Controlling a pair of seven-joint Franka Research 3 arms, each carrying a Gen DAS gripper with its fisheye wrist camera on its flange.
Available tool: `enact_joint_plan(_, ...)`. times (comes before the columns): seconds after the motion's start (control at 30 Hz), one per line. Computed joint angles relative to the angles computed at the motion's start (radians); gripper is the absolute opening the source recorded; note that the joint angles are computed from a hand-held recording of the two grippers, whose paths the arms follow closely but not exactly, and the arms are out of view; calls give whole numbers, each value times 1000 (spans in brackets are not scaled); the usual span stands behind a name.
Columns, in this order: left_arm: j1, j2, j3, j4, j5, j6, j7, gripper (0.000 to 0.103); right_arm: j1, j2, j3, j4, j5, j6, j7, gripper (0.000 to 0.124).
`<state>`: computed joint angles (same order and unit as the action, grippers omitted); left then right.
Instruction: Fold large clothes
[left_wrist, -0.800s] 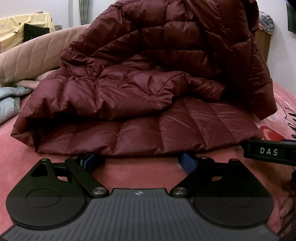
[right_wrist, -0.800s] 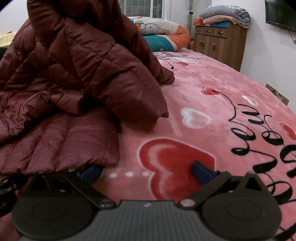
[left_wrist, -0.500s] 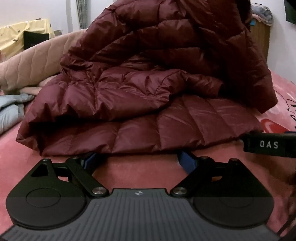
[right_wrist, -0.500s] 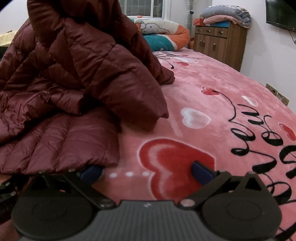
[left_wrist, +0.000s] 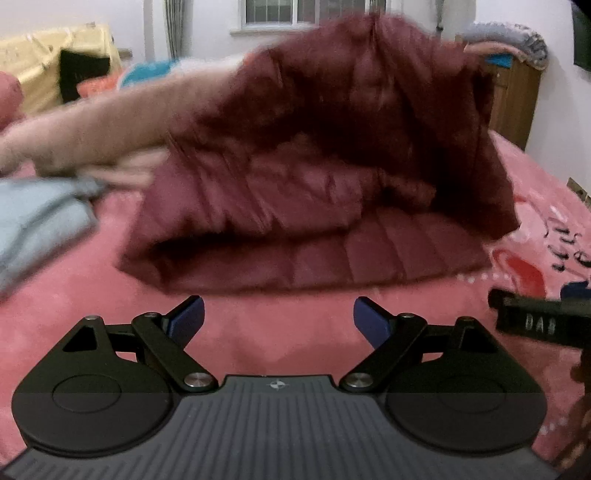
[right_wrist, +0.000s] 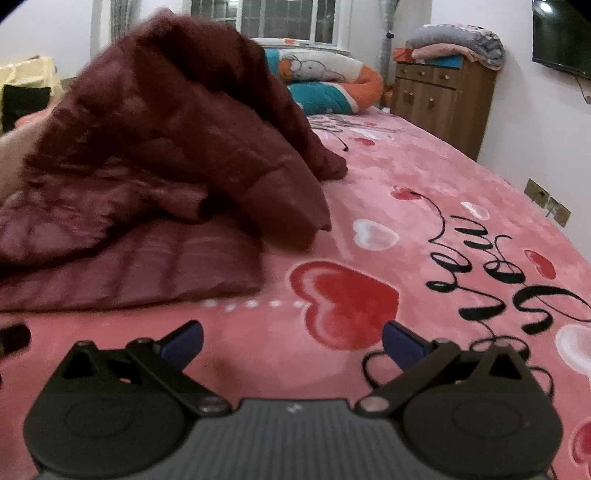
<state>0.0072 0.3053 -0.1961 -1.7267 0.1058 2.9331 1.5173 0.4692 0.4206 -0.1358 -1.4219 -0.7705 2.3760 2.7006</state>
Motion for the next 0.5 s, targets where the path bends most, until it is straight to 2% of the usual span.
enact_joint_plan(0.1, 28, -80, -2, -43, -9, 16, 42, 103, 28, -49, 4, -25, -30, -39, 36, 102)
enact_joint_plan(0.2, 69, -151, -20, -66, -92, 20, 136, 103, 35, -92, 23, -40, -54, -69, 69, 102)
enact_joint_plan(0.33, 82, -249, 14, -103, -195, 37, 234, 103, 47, -147, 56, -50, -112, -117, 124, 102)
enact_joint_plan(0.43, 72, -302, 60, -98, -241, 14, 272, 103, 51, -165, 85, -29, -148, -155, 133, 102)
enact_joint_plan(0.5, 61, -323, 85, -87, -223, 5, 255, 103, 56, -164, 101, 4, -156, -187, 120, 102)
